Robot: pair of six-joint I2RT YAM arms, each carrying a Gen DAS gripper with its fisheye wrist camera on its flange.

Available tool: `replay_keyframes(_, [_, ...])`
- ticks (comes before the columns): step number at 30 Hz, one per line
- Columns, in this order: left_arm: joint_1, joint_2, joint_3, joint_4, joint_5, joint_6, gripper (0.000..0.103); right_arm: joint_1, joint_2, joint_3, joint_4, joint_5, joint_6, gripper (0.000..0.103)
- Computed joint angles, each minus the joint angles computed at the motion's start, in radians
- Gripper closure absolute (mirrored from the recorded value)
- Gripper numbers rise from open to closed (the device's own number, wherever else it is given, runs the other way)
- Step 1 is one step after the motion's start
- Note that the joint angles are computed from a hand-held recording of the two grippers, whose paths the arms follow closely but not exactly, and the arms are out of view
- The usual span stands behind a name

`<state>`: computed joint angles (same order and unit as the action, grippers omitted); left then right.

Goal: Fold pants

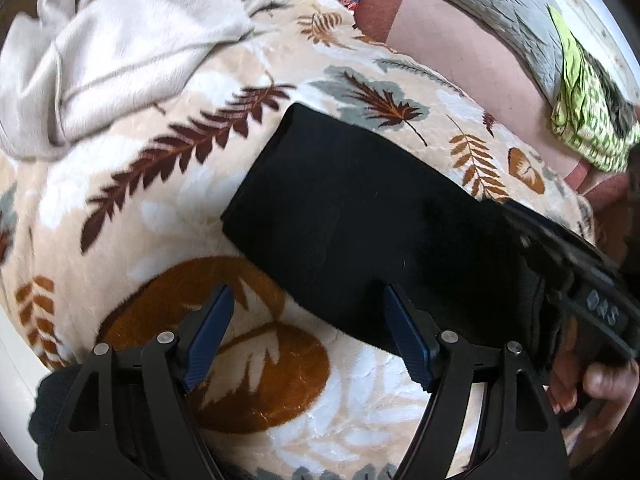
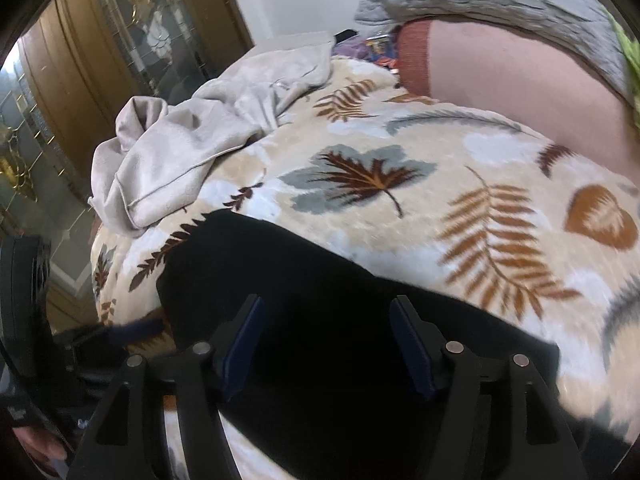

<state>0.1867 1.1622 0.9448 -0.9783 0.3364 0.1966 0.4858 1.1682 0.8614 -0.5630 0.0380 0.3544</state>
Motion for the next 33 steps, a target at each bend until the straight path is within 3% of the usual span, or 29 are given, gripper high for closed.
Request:
replay_keyframes(4, [0.051, 0.046, 0.009, -0.025, 0.066, -0.002, 0.021, -0.019, 0.11, 0.079, 0.025, -0.061, -0.08, 0.028])
replay_keyframes(14, [0.056, 0.1, 0.006, 0.021, 0.113, -0.057, 0.014, -0.019, 0.421, 0.302, 0.035, -0.148, -0.18, 0.026])
replay_keyframes(19, [0.044, 0.069, -0.052, 0.099, 0.145, -0.065, 0.0, -0.02, 0.545, 0.351, 0.082, -0.194, -0.154, 0.026])
replay_keyframes(21, [0.023, 0.049, -0.076, 0.137, 0.12, -0.075, 0.0, -0.017, 0.561, 0.334, 0.116, -0.212, -0.12, 0.041])
replay_keyframes(22, [0.015, 0.047, -0.081, 0.152, 0.114, -0.079, 0.0, -0.011, 0.558, 0.316, 0.143, -0.208, -0.1, 0.067])
replay_keyframes(23, [0.009, 0.045, -0.085, 0.165, 0.109, -0.078, 0.0, -0.004, 0.546, 0.294, 0.171, -0.21, -0.083, 0.078])
replay_keyframes(24, [0.008, 0.044, -0.085, 0.173, 0.112, -0.074, 0.0, 0.004, 0.526, 0.271, 0.196, -0.199, -0.062, 0.079])
replay_keyframes(26, [0.031, 0.034, -0.081, 0.177, 0.173, -0.054, 0.023, 0.014, 0.469, 0.226, 0.236, -0.186, -0.031, 0.088])
replay_keyframes(27, [0.035, 0.039, -0.066, 0.157, 0.199, -0.035, 0.052, 0.013, 0.425, 0.195, 0.261, -0.188, -0.01, 0.088])
replay_keyframes(30, [0.047, -0.032, -0.023, 0.096, 0.219, 0.007, 0.063, -0.014, 0.265, 0.104, 0.311, -0.223, 0.041, 0.089])
replay_keyframes(33, [0.042, -0.138, 0.028, 0.035, 0.29, 0.031, 0.063, -0.056, 0.054, 0.026, 0.306, -0.246, 0.055, 0.089])
